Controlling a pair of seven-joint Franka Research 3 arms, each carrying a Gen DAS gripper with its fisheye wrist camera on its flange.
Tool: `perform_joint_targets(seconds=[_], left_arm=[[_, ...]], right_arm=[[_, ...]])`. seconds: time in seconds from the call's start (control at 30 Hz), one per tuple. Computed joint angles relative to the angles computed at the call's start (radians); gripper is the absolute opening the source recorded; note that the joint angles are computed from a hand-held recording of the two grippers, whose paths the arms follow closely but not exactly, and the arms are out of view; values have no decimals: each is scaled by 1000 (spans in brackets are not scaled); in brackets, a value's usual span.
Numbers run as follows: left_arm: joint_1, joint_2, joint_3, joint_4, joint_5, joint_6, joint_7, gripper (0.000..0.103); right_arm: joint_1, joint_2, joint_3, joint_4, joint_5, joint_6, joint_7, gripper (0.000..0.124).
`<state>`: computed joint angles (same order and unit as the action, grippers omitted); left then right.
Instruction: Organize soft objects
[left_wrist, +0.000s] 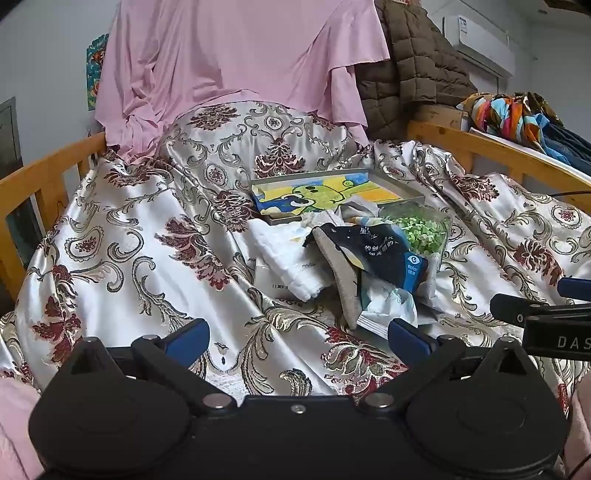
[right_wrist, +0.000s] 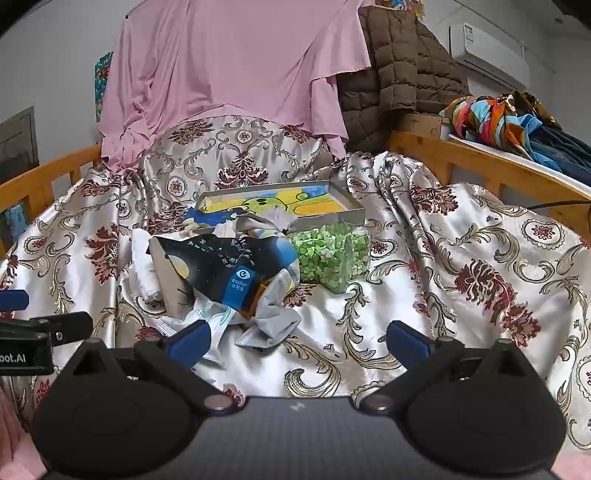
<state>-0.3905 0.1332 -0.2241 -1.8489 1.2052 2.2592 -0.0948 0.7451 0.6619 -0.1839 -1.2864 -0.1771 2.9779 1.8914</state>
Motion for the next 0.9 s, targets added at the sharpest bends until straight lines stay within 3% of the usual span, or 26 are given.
perform_joint_targets(seconds=[0.9], left_arm=[[0,0,1,1,-7,1,4,102]], right_arm=[[-6,4,7,3,18,5,-12,103]])
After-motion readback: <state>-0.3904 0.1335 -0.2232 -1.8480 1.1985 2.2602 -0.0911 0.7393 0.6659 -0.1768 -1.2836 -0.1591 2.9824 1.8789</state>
